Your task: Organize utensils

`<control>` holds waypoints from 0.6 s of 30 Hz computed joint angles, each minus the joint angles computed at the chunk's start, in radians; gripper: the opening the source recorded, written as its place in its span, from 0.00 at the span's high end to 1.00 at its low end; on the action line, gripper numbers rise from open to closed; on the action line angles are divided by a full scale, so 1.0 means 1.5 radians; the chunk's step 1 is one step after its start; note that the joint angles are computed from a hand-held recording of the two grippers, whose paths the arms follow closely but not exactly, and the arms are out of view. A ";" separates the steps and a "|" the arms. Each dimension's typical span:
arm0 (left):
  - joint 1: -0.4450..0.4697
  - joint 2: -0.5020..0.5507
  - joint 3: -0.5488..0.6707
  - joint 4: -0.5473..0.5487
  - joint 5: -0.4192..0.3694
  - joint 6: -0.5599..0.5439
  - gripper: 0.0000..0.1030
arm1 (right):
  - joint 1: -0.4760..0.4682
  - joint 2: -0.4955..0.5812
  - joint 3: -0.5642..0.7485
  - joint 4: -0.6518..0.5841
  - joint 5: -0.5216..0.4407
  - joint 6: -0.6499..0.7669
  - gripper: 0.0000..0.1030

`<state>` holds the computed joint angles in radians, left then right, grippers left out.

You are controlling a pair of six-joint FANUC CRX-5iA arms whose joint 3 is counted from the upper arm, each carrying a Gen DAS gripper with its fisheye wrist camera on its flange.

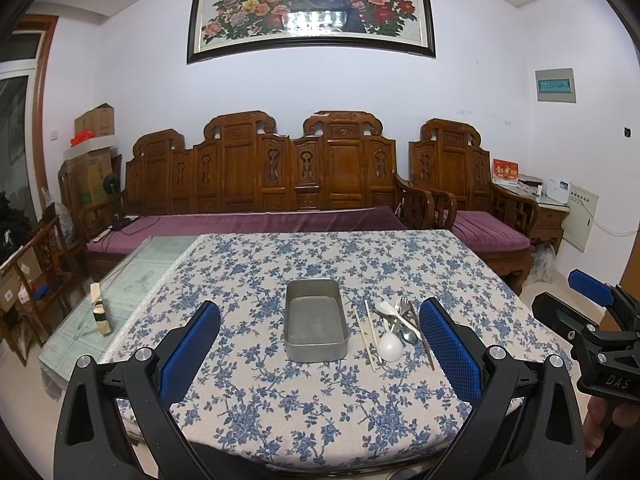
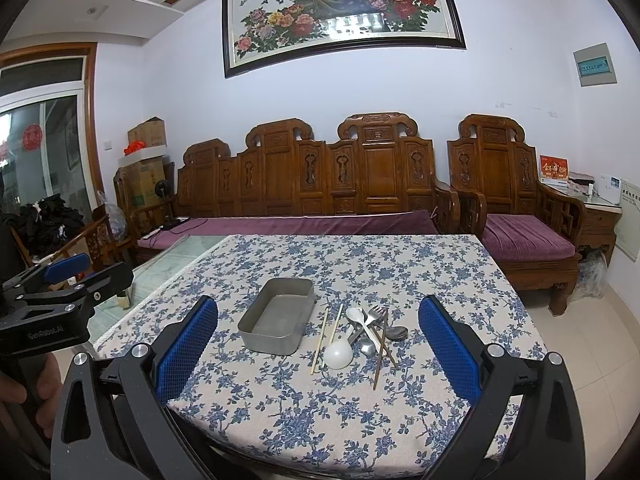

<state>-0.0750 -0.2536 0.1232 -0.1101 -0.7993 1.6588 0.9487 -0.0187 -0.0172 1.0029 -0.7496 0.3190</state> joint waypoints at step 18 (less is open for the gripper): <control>-0.016 0.004 0.010 -0.019 -0.006 0.019 0.06 | -0.004 -0.003 -0.006 0.001 0.006 -0.001 0.02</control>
